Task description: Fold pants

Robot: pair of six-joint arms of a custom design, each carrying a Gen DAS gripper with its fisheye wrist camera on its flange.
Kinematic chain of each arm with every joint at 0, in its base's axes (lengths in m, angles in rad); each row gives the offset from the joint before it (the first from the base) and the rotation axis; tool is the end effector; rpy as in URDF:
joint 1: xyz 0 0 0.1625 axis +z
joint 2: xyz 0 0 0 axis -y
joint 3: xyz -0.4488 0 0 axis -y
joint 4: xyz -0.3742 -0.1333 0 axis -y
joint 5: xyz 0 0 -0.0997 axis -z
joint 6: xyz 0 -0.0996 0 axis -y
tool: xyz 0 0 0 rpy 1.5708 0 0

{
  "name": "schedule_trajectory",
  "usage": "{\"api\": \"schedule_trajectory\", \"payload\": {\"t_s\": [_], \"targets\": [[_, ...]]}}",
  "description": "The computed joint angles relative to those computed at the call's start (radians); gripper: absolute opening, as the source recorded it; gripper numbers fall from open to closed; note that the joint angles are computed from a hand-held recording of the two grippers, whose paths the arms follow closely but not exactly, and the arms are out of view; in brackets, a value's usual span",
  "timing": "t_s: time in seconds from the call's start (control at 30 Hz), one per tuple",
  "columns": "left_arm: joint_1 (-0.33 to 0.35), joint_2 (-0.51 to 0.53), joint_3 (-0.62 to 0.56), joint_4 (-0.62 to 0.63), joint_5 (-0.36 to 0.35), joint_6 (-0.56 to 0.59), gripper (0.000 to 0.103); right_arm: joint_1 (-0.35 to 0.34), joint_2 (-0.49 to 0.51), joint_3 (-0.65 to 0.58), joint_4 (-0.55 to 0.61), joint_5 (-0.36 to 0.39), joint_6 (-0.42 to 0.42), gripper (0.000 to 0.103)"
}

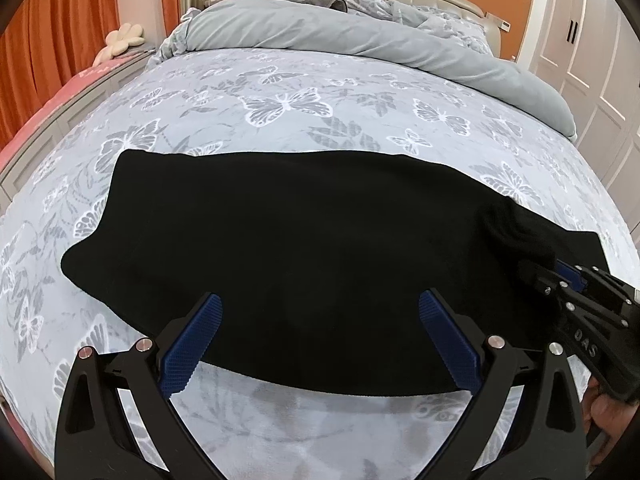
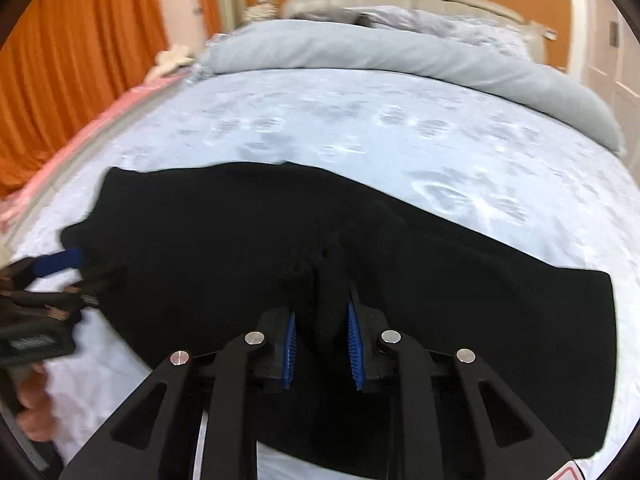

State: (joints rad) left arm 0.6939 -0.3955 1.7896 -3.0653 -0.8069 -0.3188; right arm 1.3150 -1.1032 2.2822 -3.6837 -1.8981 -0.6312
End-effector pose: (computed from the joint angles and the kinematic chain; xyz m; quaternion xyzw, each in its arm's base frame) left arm -0.3214 -0.5304 -0.0945 0.2373 0.8961 -0.2480 0.2815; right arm -0.0235 -0.4903 0.2413 0.0923 -0.8792 0.3388 0.3220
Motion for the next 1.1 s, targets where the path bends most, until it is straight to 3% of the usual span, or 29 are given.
{"api": "schedule_trajectory", "payload": {"t_s": [0.1,0.13,0.2,0.27,0.3,0.4,0.53,0.6,0.63,0.7,0.73,0.8,0.83,0.9,0.97,1.1], "targets": [[0.001,0.000,-0.001,0.012,0.006,-0.007,0.097,0.007,0.068,-0.048,0.063,-0.068,-0.018,0.029],[0.002,0.000,-0.002,0.023,0.011,-0.010,0.097,0.003,0.078,-0.036,0.017,-0.054,-0.031,0.031],[0.004,-0.001,-0.003,0.031,0.015,-0.015,0.097,0.001,0.017,0.001,0.041,0.014,0.002,0.043],[0.008,-0.004,-0.004,0.035,0.020,-0.027,0.097,-0.004,-0.047,0.050,-0.005,0.089,0.018,0.044],[0.011,-0.006,-0.007,0.042,0.021,-0.039,0.097,0.001,-0.069,0.070,-0.058,0.086,0.016,0.044],[0.024,-0.015,-0.010,0.065,0.020,-0.077,0.097,0.002,-0.084,0.095,-0.202,0.011,-0.003,0.044],[0.038,-0.026,-0.010,0.081,0.008,-0.114,0.097,-0.002,-0.058,0.076,-0.136,-0.049,-0.046,0.045],[0.037,-0.026,-0.010,0.086,0.019,-0.118,0.097,0.022,-0.008,0.063,-0.153,-0.067,-0.102,0.061],[0.036,-0.025,-0.011,0.089,0.023,-0.117,0.097,0.039,0.036,0.054,-0.186,-0.082,-0.152,0.075],[0.035,-0.024,-0.013,0.096,0.028,-0.119,0.097,0.066,0.119,0.021,-0.260,-0.138,-0.234,0.075],[0.036,-0.024,-0.013,0.097,0.027,-0.119,0.097,0.075,0.158,-0.005,-0.270,-0.173,-0.258,0.073],[0.037,-0.026,-0.013,0.098,0.024,-0.115,0.097,0.066,0.172,-0.038,-0.180,-0.175,-0.226,0.055],[0.037,-0.025,-0.013,0.097,0.025,-0.116,0.097,0.056,0.163,-0.039,-0.130,-0.156,-0.196,0.035],[0.038,-0.027,-0.013,0.099,0.024,-0.120,0.097,0.051,0.174,-0.051,-0.145,-0.143,-0.173,0.023],[0.040,-0.029,-0.011,0.100,0.022,-0.123,0.097,0.058,0.158,-0.045,-0.143,-0.131,-0.149,0.019],[0.041,-0.030,-0.011,0.101,0.023,-0.126,0.097,0.062,0.100,-0.008,-0.100,-0.016,-0.094,0.018]]}}
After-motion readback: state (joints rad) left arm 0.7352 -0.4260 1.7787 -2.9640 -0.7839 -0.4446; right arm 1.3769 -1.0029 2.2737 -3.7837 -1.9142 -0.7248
